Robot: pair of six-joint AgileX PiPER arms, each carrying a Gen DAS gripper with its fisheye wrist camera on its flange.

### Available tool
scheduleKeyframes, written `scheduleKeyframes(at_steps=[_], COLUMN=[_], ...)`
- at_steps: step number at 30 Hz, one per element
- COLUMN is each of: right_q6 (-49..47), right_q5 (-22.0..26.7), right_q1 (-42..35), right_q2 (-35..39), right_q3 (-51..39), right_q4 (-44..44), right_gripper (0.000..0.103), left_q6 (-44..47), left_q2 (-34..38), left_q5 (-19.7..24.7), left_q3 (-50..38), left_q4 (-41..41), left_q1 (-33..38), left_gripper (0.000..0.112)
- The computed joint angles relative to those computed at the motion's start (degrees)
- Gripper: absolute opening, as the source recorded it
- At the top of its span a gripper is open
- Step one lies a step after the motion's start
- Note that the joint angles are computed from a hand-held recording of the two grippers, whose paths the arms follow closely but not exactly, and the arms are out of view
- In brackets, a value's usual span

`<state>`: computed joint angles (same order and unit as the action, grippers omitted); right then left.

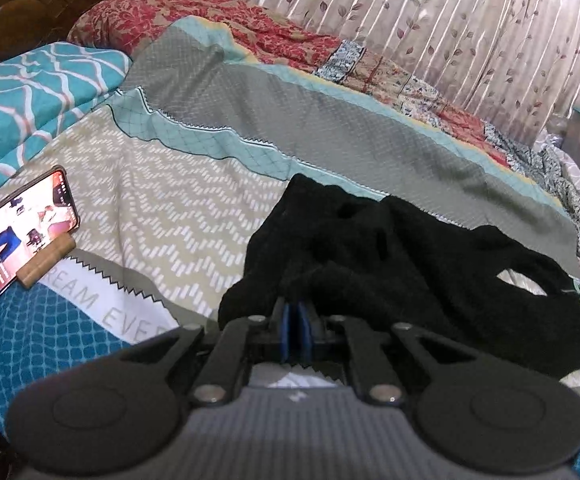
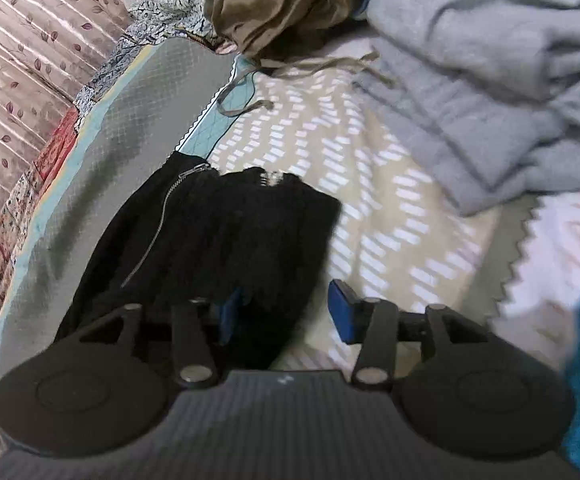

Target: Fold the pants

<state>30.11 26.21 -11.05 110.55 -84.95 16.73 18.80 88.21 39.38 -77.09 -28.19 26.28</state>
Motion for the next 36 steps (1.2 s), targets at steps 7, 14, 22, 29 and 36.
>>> scheduleKeyframes(at_steps=[7, 14, 22, 29, 36], right_q6=[12.2, 30.1, 49.7, 64.1, 57.9], right_q5=[-4.2, -0.9, 8.3, 14.4, 14.0], right_q1=[-0.5, -3.9, -0.9, 11.6, 17.3], right_q2=[-9.4, -23.5, -24.3, -22.8, -21.1], right_q3=[3.9, 17.0, 23.6, 20.1, 18.0], right_q4=[-15.5, -43.3, -54.0, -72.5, -72.2], right_gripper=[0.006, 0.007, 0.043, 0.043, 0.043], left_q6=[1.4, 7.7, 2.8, 0.3, -1.5], left_q2=[-4.2, -11.4, -3.5, 19.2, 37.4], left_q5=[2.4, 5.6, 6.1, 10.1, 15.8], left_q3=[0.9, 7.6, -2.1, -30.7, -50.2], left_q4=[-1.2, -3.2, -1.4, 3.4, 14.4], left_q1=[1.6, 6.9, 6.6, -3.3, -10.7], left_gripper=[0.006, 0.003, 0.053, 0.066, 0.067])
